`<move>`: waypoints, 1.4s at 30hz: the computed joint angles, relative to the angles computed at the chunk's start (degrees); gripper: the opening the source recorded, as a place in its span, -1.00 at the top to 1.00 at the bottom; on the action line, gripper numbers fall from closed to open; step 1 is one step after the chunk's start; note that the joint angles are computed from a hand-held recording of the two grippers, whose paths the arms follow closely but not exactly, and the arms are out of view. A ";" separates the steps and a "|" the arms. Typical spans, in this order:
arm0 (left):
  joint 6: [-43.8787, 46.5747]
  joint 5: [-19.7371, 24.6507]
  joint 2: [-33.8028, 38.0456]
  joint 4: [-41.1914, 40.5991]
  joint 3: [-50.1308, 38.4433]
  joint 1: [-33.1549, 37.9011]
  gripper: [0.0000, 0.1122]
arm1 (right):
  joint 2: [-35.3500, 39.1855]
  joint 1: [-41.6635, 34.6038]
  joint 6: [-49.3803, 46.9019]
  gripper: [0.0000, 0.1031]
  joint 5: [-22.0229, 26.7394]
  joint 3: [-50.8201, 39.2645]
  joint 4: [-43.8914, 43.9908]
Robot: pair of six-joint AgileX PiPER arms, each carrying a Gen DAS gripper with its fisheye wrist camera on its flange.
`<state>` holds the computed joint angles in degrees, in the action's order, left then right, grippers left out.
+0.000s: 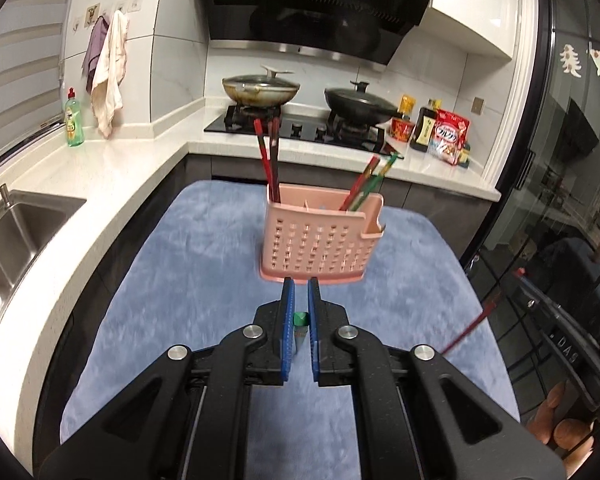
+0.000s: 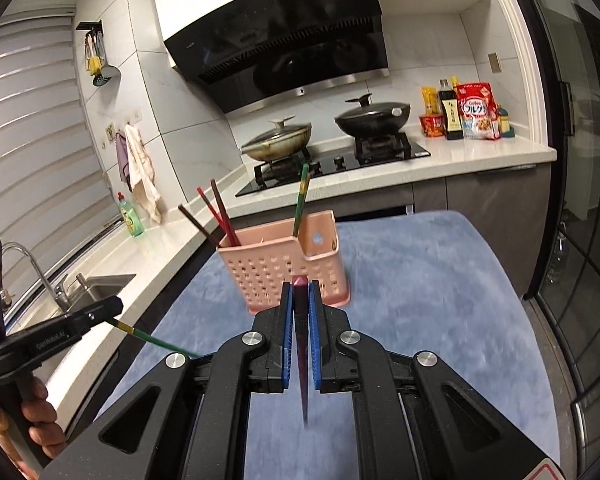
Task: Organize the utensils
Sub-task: 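Lift both chopsticks and carry them over the pink holder, then lower the chopsticks into the holder and open both tools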
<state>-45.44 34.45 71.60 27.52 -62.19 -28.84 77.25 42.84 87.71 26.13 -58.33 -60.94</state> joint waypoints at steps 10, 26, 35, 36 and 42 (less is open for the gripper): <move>5.43 -0.72 3.56 -3.69 -4.56 2.37 0.89 | 4.27 -2.40 -2.71 0.86 -3.27 -2.52 2.44; 12.46 0.31 8.98 -8.73 -13.95 5.71 0.89 | 7.25 -6.31 -15.47 0.86 -5.96 -11.66 11.61; 15.65 4.90 18.37 -6.46 -35.92 6.70 0.89 | 16.56 -12.70 -40.12 0.86 -6.76 -34.24 33.59; 16.27 5.05 19.68 -6.95 -38.40 7.12 0.89 | 18.41 -13.45 -42.39 0.86 -6.23 -37.71 36.20; 19.01 7.01 28.01 -8.90 -53.20 9.42 0.89 | 28.46 -16.07 -51.27 0.86 -1.13 -55.53 45.36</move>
